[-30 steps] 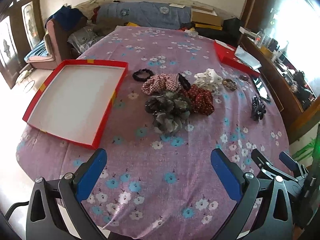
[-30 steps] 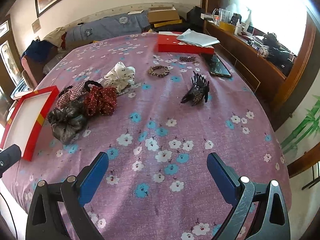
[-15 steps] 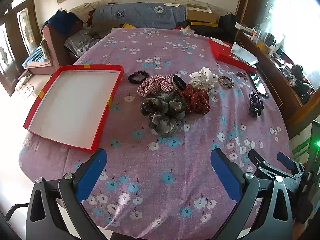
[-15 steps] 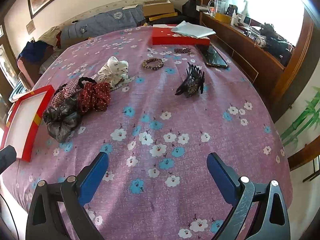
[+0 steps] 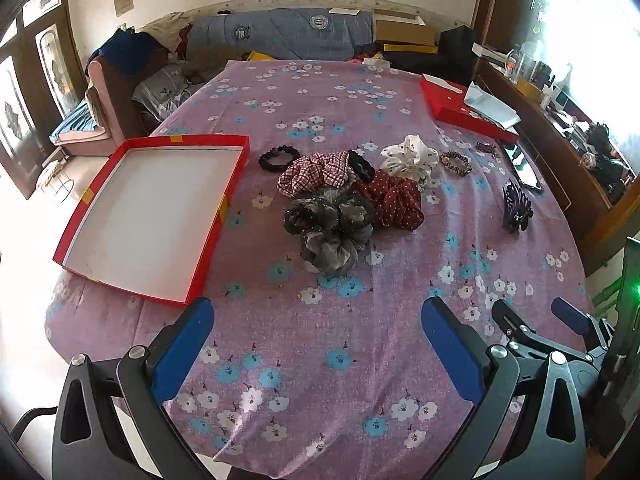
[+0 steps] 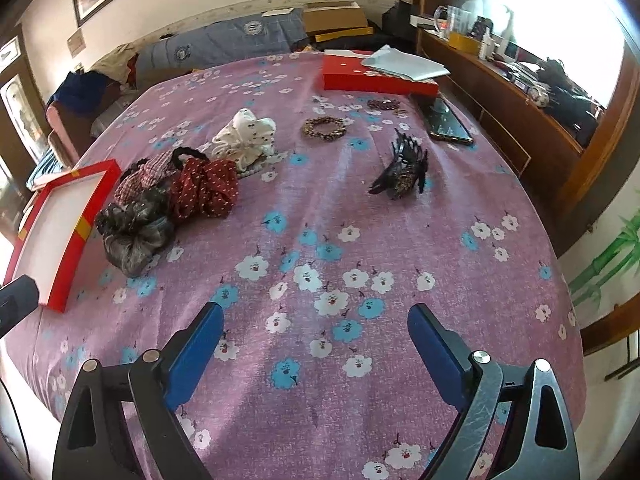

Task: Organize jewelry
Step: 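Move both tools toward the pile of scrunchies, then grasp the grey sheer scrunchie with the left tool while the right tool grasps the red polka-dot scrunchie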

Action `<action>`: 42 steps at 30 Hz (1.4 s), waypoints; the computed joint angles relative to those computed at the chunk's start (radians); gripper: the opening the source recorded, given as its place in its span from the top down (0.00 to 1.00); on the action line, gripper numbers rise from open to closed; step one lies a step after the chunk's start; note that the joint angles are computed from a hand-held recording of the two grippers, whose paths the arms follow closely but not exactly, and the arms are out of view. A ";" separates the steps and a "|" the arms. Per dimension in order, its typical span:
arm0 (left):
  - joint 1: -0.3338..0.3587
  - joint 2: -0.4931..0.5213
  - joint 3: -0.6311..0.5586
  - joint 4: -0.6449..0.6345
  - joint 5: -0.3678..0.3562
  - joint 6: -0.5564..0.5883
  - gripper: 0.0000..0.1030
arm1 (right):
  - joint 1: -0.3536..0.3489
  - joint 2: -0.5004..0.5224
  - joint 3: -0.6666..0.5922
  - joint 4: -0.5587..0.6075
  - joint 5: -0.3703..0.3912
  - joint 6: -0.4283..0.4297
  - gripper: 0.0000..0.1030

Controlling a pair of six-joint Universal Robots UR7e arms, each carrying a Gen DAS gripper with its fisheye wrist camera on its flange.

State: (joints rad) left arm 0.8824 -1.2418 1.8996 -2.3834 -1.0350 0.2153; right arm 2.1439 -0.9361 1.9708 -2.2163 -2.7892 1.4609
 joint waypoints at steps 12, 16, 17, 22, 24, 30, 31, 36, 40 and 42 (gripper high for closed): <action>0.013 0.028 -0.011 -0.001 0.047 -0.025 0.00 | -0.010 0.044 0.001 -0.239 0.003 -0.285 0.13; 0.023 0.042 -0.033 0.015 0.059 -0.019 0.00 | -0.033 0.050 0.016 -0.378 0.050 -0.398 0.17; 0.030 0.049 -0.048 0.028 0.058 -0.020 0.00 | -0.039 0.051 0.018 -0.405 0.060 -0.421 0.19; 0.075 0.097 -0.144 0.065 0.027 -0.015 0.00 | -0.063 0.054 0.016 -0.530 0.085 -0.519 0.21; 0.096 0.125 -0.193 0.085 -0.012 -0.003 0.02 | -0.070 0.056 0.009 -0.549 0.081 -0.535 0.26; 0.144 0.223 -0.325 0.194 -0.119 -0.005 0.09 | -0.111 0.062 -0.017 -0.668 0.134 -0.632 0.36; 0.149 0.241 -0.343 0.212 -0.136 -0.005 0.09 | -0.118 0.066 -0.022 -0.692 0.142 -0.654 0.37; 0.170 0.319 -0.413 0.275 -0.183 -0.022 0.17 | -0.171 0.087 -0.058 -0.819 0.206 -0.761 0.38; 0.183 0.365 -0.456 0.312 -0.199 -0.025 0.29 | -0.216 0.100 -0.086 -0.908 0.287 -0.821 0.38; 0.188 0.385 -0.476 0.332 -0.207 -0.025 0.32 | -0.235 0.112 -0.106 -0.921 0.314 -0.836 0.38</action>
State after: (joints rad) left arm 1.0703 -0.8565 1.4236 -2.0514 -1.2418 0.1904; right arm 1.9085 -0.8241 1.8645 -3.1378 -2.4756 0.6250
